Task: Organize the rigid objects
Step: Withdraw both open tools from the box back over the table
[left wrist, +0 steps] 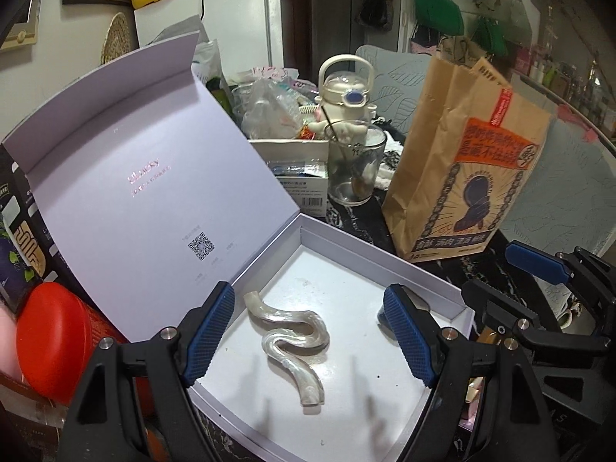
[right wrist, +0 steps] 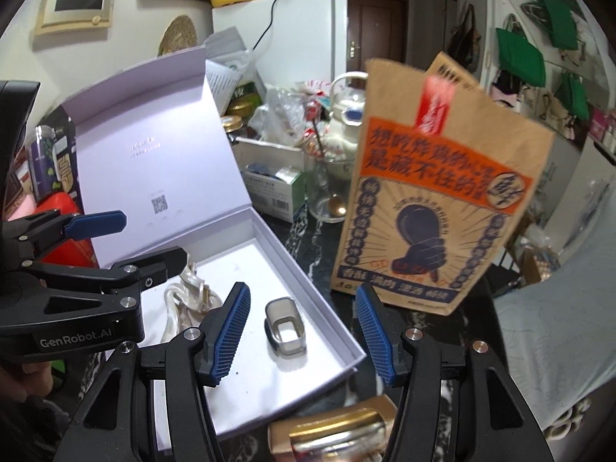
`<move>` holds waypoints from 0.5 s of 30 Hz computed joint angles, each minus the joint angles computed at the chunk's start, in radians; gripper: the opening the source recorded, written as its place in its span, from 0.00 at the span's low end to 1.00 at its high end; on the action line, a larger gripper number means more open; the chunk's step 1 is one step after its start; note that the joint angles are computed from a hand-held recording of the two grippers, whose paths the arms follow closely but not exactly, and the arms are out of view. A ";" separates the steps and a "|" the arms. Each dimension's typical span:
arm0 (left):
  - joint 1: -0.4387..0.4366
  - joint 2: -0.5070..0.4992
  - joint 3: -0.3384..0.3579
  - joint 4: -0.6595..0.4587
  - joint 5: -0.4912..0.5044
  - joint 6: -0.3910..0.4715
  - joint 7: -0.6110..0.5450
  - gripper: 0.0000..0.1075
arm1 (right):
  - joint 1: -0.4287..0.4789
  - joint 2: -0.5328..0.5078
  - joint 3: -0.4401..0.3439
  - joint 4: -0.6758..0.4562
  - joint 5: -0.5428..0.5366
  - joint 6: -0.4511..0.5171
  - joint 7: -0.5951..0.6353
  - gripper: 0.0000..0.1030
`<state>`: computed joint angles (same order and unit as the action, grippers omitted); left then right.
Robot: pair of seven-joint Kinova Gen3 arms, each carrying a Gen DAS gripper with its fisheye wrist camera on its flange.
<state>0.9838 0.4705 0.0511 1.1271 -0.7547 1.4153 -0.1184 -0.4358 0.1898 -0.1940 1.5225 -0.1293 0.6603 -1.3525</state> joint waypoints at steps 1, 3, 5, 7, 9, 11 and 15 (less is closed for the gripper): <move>0.007 0.001 0.000 -0.006 -0.008 0.002 0.000 0.74 | 0.001 -0.009 0.002 0.005 0.001 -0.003 -0.002 0.55; 0.024 0.003 -0.002 -0.018 -0.023 0.012 0.008 0.74 | 0.006 -0.031 0.004 0.018 -0.001 -0.011 -0.004 0.56; 0.040 0.011 -0.005 -0.037 -0.040 0.026 0.010 0.74 | 0.009 -0.057 0.008 0.034 0.004 -0.020 -0.011 0.57; 0.055 0.008 -0.004 -0.042 -0.052 0.021 0.008 0.74 | 0.009 -0.084 0.012 0.052 0.018 -0.026 -0.025 0.57; 0.069 0.008 -0.004 -0.048 -0.063 0.020 0.009 0.74 | 0.014 -0.110 0.015 0.070 0.024 -0.033 -0.032 0.57; 0.082 0.008 -0.004 -0.053 -0.073 0.019 0.012 0.74 | 0.017 -0.143 0.018 0.088 0.039 -0.039 -0.049 0.58; 0.103 0.005 0.000 -0.053 -0.086 0.001 0.022 0.74 | 0.031 -0.196 0.022 0.121 0.044 -0.051 -0.055 0.62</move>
